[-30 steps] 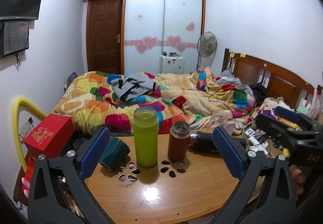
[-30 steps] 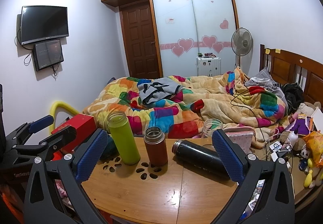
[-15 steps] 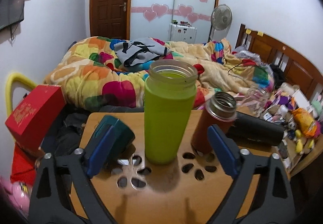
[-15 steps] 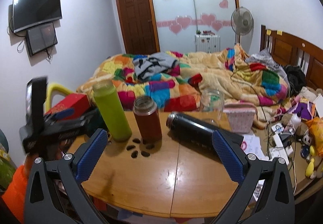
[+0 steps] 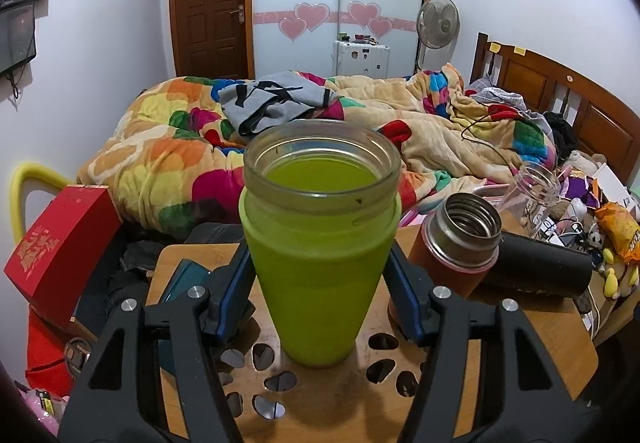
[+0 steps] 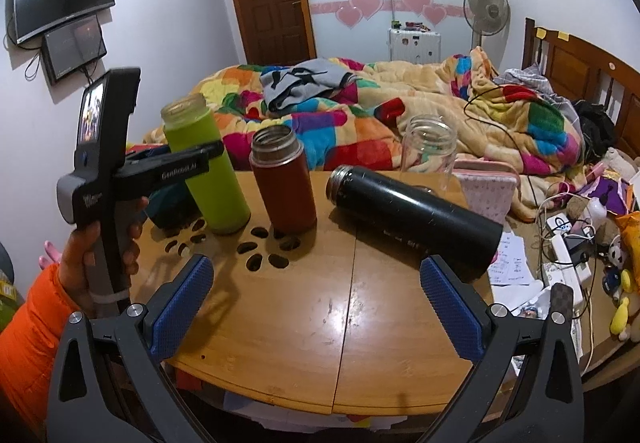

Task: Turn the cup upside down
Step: 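Close the left tool around the lime-green bottle and lift it, then grasp the bottle body with the right tool while the left tool holds its top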

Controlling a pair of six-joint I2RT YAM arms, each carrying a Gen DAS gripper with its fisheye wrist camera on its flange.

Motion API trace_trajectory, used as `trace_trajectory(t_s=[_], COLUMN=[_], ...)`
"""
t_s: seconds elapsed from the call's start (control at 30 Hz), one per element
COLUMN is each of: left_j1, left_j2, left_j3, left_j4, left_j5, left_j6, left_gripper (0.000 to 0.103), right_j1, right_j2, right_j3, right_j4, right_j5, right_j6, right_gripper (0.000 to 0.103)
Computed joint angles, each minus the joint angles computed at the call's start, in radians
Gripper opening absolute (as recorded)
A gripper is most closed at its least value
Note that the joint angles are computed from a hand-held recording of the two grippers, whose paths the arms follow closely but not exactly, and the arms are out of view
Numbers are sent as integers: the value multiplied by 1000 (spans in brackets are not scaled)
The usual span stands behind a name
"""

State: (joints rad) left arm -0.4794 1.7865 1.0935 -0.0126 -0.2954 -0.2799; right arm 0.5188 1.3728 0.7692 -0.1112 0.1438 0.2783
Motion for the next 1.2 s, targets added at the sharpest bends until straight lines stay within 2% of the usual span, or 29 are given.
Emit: trace_trajectory(t_s=[0.23, 0.4, 0.6, 0.87, 1.07, 1.1, 1.2], left_j1=[-15, -60, -122, -127, -98, -95, -79], left_j2=[-103, -211, -316, -353, -355, -354, -353], left_j3=[-76, -163, -239, -267, -273, -275, -289], left_j4=[-55, -89, -118, -116, -106, -103, -80], left_j5=[59, 108, 224, 400, 461, 464, 479], left_j6=[-12, -26, -66, -135, -153, -152, -151], left_gripper=[62, 62, 62, 62, 62, 62, 62], right_j1=[21, 30, 60, 78, 51, 51, 69], right_j2=[17, 41, 94, 203, 306, 325, 344], right_j3=[-32, -75, -123, -124, -86, -76, -63], right_j4=[56, 120, 186, 266, 342, 348, 355], right_j5=[-5, -60, -102, -181, -284, -296, -285], right_j6=[-25, -37, -66, -102, -147, -151, -168], right_gripper=[103, 103, 103, 102, 81, 75, 70])
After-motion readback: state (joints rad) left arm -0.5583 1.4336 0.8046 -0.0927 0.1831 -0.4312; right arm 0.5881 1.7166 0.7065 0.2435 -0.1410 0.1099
